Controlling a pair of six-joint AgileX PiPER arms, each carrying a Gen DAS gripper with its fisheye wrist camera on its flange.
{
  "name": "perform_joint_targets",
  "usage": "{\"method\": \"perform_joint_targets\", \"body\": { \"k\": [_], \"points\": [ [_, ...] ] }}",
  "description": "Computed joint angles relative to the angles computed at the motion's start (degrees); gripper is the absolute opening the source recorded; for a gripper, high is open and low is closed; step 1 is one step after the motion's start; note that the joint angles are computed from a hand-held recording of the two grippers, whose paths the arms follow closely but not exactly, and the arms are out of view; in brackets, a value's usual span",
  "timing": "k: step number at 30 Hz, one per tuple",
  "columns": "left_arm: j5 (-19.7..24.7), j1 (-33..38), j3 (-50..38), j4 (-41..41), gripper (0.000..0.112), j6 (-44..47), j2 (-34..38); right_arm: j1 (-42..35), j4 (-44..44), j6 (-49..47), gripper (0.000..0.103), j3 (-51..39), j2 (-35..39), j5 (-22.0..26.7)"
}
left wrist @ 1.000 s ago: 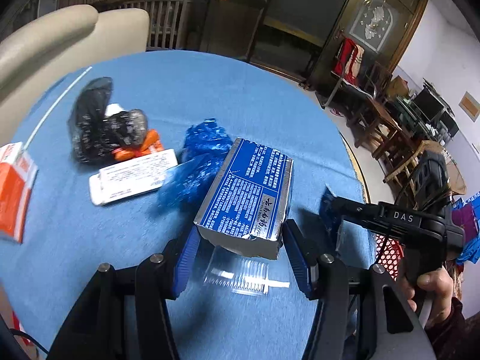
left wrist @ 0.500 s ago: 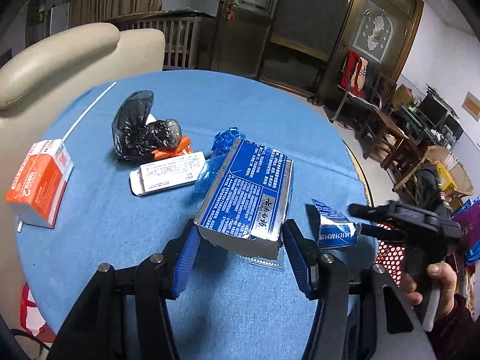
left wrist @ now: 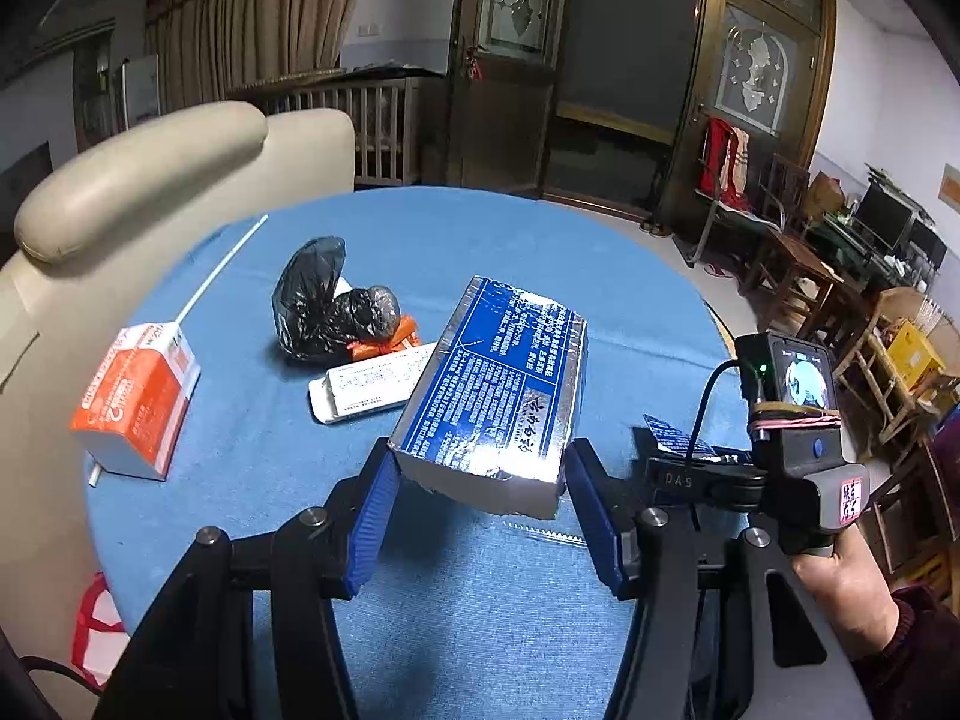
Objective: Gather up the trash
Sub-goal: 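Lift the blue printed box with the left gripper while the right gripper grasps the small blue box, then carry both blue boxes to the red wastebasket and open both grippers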
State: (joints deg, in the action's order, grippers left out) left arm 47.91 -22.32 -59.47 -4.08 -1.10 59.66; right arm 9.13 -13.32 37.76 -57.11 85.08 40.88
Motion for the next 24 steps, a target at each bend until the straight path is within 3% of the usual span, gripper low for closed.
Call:
{"method": "perform_joint_targets", "body": {
  "k": [5,12,19,24],
  "points": [
    [1.2,-6.8,-1.0,10.6,0.058,-9.7,-0.8,-3.2,5.4,-7.2,0.073,3.3,-2.6,-3.8],
    [4.3,-14.1,-2.7,20.1,0.058,-18.7,-0.9,-13.6,30.4,-33.1,0.073,9.2,-11.0,-5.8],
    [8.3,-22.5,-4.5,28.9,0.058,-26.8,-0.3,-26.6,53.3,-57.3,0.073,12.5,-21.1,2.0],
    [11.8,-29.4,-6.2,34.6,0.059,-32.0,0.7,-37.7,61.8,-65.9,0.073,11.6,-27.5,13.3]
  ]
}}
